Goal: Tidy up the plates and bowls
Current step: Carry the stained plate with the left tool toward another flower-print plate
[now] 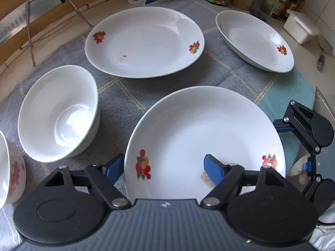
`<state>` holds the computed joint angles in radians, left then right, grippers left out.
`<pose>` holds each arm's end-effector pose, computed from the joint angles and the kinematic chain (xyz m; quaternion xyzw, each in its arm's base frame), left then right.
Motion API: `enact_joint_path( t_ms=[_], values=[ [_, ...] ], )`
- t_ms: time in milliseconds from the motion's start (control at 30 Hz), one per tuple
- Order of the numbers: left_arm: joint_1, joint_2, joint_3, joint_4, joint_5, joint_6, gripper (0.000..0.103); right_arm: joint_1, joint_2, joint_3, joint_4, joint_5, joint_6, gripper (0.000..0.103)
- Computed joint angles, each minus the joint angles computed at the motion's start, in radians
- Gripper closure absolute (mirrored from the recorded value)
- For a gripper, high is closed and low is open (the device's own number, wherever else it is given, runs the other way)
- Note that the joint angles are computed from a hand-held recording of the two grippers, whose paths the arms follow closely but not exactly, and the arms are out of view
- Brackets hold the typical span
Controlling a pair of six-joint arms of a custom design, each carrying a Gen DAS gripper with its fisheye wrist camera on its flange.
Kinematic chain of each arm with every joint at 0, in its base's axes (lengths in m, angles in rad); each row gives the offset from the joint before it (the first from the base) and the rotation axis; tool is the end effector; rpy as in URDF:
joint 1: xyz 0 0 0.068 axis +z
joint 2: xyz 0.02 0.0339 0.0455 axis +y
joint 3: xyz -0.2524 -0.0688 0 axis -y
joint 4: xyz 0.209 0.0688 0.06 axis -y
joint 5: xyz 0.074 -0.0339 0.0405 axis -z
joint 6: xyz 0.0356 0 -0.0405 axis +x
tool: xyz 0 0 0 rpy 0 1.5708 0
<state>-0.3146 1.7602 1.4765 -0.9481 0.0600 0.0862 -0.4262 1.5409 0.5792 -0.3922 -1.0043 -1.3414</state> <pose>0.3050 -0.1015 0.2572 0.2011 0.9645 -0.0486 0.1641 0.1957 -0.0559 0.1378 -0.4317 0.7587 0.2301 0.4301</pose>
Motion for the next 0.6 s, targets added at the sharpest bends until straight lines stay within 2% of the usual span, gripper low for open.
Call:
enact_joint_path(
  t_ms=[167,300,600],
  values=[
    [0.016,0.048,0.052,-0.045,0.026,0.017,0.03,0.017,-0.002,0.015,-0.01,0.016,0.01,0.0],
    [0.044,0.071,0.098,-0.084,0.053,0.018,0.04,0.024,-0.011,0.013,-0.006,0.024,0.019,0.0],
    [0.057,0.083,0.126,-0.115,0.074,0.025,0.042,0.045,-0.036,0.03,-0.031,0.059,0.044,0.0]
  ],
)
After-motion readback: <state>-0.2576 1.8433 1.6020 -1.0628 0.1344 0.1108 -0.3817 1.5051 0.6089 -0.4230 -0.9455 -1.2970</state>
